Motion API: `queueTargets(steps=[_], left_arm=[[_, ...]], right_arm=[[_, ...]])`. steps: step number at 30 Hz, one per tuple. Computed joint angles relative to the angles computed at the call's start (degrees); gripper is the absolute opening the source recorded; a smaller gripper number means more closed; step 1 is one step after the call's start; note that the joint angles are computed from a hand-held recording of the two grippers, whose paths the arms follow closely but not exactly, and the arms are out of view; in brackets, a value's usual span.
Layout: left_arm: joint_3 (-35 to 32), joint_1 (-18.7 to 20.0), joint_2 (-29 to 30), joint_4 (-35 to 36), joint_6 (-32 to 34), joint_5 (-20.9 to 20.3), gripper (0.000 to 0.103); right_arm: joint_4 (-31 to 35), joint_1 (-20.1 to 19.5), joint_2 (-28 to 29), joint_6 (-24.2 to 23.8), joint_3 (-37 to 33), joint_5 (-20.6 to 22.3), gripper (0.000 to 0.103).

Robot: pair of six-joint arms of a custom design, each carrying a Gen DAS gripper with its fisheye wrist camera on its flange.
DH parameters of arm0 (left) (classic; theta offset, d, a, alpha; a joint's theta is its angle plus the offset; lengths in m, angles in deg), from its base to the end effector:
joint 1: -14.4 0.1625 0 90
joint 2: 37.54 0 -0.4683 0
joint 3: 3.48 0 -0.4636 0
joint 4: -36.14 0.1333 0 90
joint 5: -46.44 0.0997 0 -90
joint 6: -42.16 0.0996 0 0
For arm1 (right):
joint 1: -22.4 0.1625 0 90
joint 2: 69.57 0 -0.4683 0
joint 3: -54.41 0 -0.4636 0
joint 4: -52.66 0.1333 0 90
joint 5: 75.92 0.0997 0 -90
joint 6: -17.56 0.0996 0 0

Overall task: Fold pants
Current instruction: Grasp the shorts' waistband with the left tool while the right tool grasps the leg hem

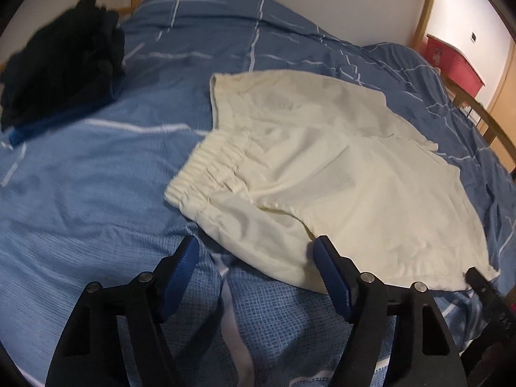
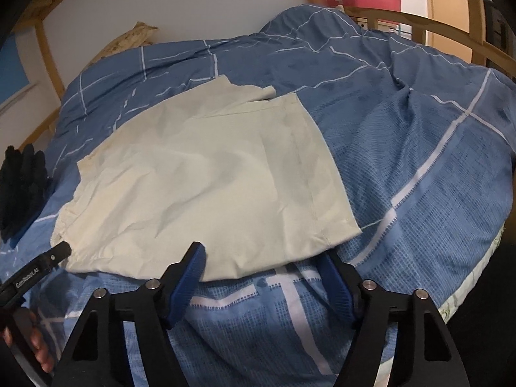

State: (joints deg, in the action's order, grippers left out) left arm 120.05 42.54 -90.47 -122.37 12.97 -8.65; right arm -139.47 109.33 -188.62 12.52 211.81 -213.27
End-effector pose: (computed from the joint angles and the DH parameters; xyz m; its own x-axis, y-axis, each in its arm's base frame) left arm -0.3802 -0.4192 0.0136 -0.7513 0.4100 -0.5171 0.5897 0.7689 -0.2471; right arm 0.0471 -0.2436 0.3439 -0.6408 0.6537 0.4025 -0.0328 0.5006 -0.8651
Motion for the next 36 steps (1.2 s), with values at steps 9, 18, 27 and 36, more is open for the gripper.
queueTargets(steps=[9, 18, 27, 36], left_arm=[[-1.8, 2.1, 1.7, 0.0, -0.1, -3.4, 0.045], [-0.4, -0.8, 0.5, -1.9, -0.5, 1.0, 0.01], [1.8, -2.9, -1.5, -0.7, -3.7, 1.3, 0.008], [0.0, -4.7, -1.7, 0.0, -2.2, 4.0, 0.006]], right_arm=[[-3.0, -0.1, 3.2, -2.4, -0.8, -0.8, 0.051], [-4.0, -0.1, 1.1, -6.9, -1.0, 0.3, 0.009], [0.0, 1.8, -4.3, -7.0, 0.2, -0.7, 0.007], [1.9, 2.8, -7.7, -7.2, -0.9, 1.7, 0.004]])
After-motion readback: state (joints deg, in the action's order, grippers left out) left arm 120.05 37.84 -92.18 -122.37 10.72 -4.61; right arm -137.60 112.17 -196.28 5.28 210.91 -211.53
